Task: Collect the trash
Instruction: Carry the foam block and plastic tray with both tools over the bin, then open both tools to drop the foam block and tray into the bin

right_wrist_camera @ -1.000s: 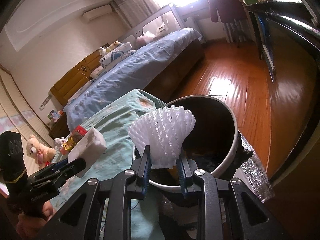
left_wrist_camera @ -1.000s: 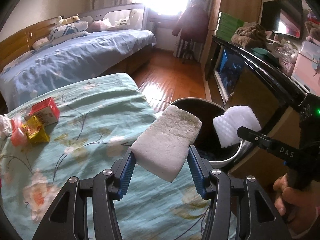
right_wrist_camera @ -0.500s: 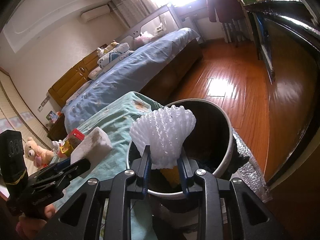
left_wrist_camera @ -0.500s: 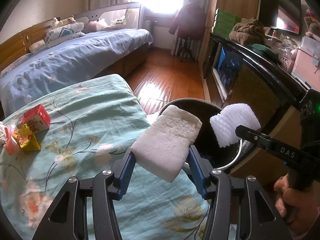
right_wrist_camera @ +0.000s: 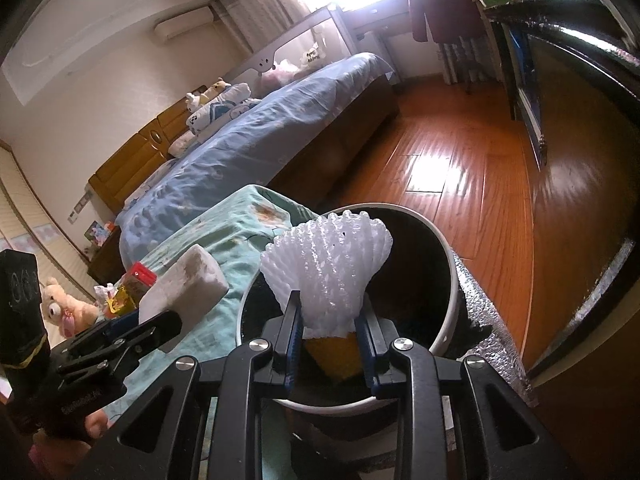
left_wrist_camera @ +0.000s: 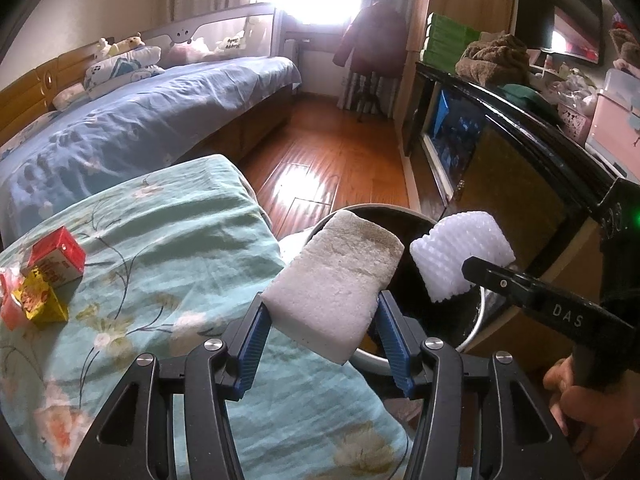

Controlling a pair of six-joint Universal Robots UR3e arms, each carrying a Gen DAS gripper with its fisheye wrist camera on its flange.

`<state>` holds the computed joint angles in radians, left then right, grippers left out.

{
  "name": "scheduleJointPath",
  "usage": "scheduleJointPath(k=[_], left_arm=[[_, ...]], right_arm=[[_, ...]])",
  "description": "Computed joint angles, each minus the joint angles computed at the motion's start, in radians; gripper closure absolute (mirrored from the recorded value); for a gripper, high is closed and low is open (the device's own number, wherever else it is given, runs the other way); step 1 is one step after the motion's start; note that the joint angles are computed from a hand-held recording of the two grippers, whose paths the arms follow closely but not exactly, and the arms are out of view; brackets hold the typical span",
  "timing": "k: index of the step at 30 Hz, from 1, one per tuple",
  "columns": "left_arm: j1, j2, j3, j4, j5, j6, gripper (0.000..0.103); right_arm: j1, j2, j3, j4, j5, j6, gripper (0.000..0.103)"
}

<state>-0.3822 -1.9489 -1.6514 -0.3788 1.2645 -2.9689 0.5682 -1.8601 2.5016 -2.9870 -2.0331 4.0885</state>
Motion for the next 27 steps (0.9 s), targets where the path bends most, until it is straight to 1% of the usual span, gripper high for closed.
scheduleJointPath(k=[12, 27], left_arm=[[-0.034, -0.092, 0.122, -0.041, 0.018, -0.012, 0.051], [-0.055, -0.153, 0.204, -0.074, 0.015, -0.002, 0.049]], right_arm=[[-0.082, -0.039, 0.023, 0.023, 0.060, -0.054, 0.075], [-0.128, -0.051, 0.021, 0.047, 0.087, -0.084, 0.075]])
